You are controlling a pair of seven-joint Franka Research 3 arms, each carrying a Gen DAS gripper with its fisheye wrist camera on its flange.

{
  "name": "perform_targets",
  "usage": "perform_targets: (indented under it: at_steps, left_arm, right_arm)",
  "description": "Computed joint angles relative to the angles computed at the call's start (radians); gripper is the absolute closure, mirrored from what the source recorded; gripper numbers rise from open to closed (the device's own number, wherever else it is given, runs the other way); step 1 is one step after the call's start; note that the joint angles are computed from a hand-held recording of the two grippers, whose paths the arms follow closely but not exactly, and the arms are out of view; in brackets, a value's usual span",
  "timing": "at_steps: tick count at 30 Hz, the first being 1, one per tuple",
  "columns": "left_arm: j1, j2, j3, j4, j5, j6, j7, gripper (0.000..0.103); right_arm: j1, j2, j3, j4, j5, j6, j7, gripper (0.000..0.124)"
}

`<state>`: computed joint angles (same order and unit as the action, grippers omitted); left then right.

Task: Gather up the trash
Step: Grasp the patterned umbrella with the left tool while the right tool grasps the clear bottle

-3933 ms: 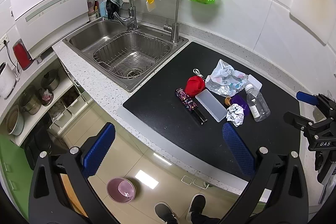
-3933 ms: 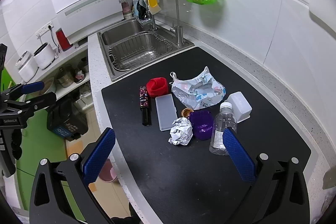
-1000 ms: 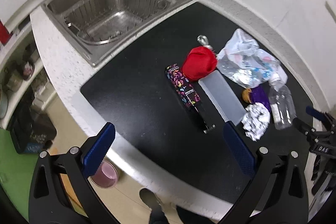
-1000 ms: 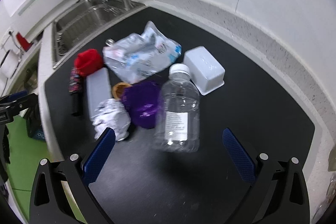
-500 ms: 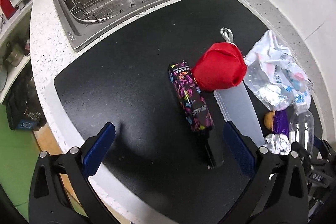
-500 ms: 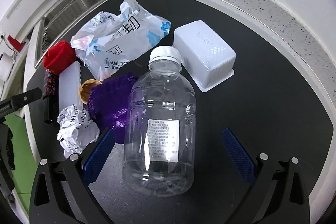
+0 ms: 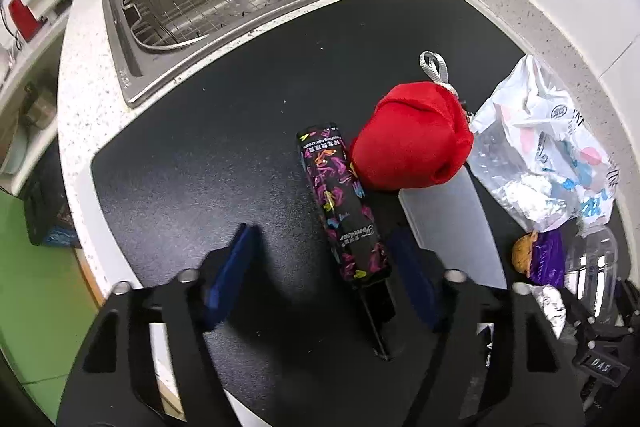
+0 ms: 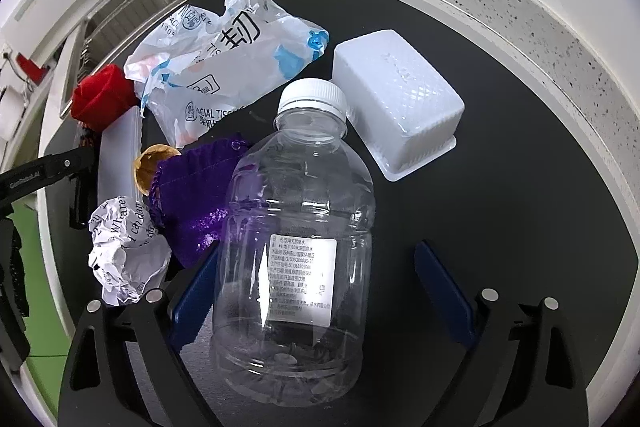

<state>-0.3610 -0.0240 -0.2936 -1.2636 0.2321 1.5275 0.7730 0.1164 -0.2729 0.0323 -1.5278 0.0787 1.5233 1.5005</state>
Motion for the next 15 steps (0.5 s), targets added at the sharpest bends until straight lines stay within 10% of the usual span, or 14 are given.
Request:
perform_targets:
  at_steps: [6, 15]
  left_arm:
    - [-0.007, 0.001, -0.003, 0.015, 0.041, -0.044, 0.011, 0.08]
    - [0.017, -0.079, 0.009, -0.078, -0.037, 0.038, 0.034, 0.081]
  right_arm:
    - [-0.003, -0.014, 0.0, -0.007, -0.018, 0.011, -0.014, 0.066]
    - [-0.023, -0.05, -0.02, -0.015, 0.013, 0.02, -0.017, 0.067]
